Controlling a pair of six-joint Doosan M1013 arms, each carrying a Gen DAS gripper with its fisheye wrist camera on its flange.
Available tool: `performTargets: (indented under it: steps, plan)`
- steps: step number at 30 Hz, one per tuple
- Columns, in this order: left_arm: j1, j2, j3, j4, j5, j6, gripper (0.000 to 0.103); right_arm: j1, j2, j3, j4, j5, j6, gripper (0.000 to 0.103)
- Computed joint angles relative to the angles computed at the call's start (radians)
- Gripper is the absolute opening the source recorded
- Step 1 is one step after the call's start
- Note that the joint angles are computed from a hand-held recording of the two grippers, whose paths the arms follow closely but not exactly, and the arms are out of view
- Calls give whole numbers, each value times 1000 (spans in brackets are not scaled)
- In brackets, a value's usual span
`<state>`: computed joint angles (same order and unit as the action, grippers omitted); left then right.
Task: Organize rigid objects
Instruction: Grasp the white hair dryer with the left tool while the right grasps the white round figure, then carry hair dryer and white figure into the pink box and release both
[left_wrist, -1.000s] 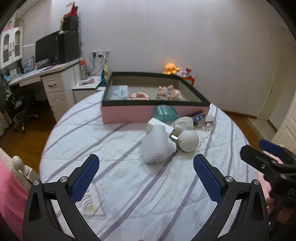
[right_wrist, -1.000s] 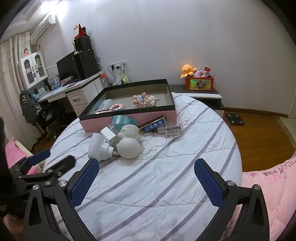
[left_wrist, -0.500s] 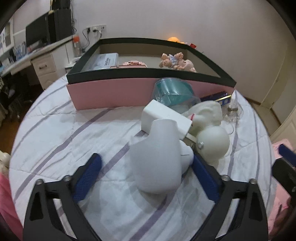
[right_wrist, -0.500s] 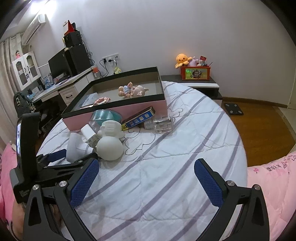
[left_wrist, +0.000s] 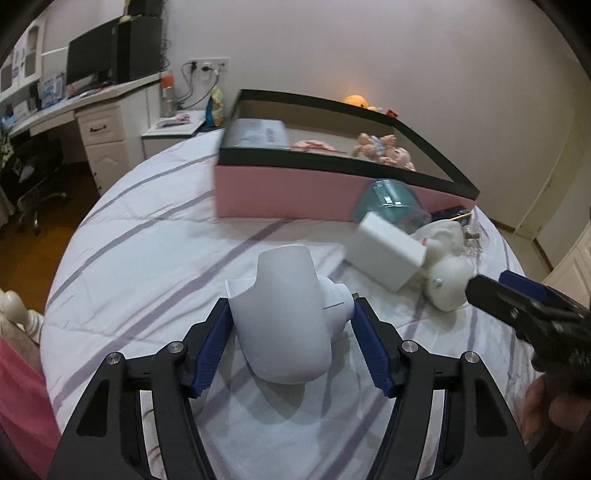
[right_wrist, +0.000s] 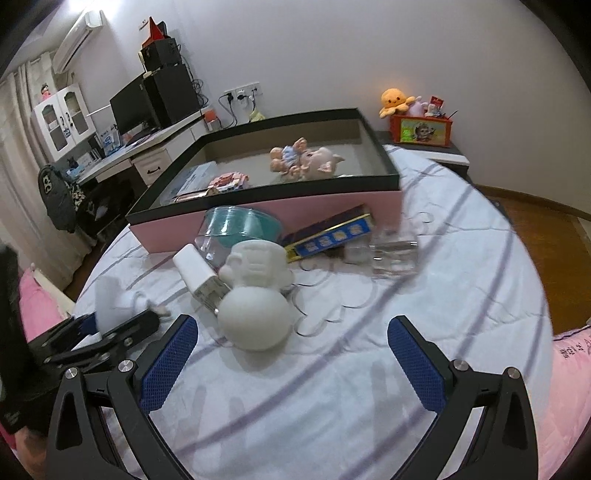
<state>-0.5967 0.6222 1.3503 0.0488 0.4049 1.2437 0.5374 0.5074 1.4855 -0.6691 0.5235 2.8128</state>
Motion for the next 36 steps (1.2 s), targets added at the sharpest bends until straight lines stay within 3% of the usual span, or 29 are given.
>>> performTargets:
  steps: [3,5,8,12,13,14,21,25,36]
  plan:
    - [12,-4,13,-78,-15,51,67,-4,16,-19,30,5,-16,95]
    - [9,-4,14,-60,-16,39,67,-6,21,-25,40,5,-22,80]
    - [14,-8,22,-114,-21,85,67,-10,40,-51,91,9,-83,70]
    - [17,-10,28,-153,-30,114,67,-15,65,-89,110,31,-123,65]
    - [17,-12,31,-149,-30,114,66,-17,70,-97,118,40,-140,56]
    - [16,-13,32,-145,-31,114,66,-16,78,-110,126,68,-162,54]
    - [15,-24,52,-165,-57,144,66,-3,38,-36,61,-1,-81,53]
    - [5,-40,78,-95,-92,91,66,6,6,5,14,-16,-30,54]
    - [3,-84,116,-149,-109,151,65,19,-55,64,-82,-64,54,54]
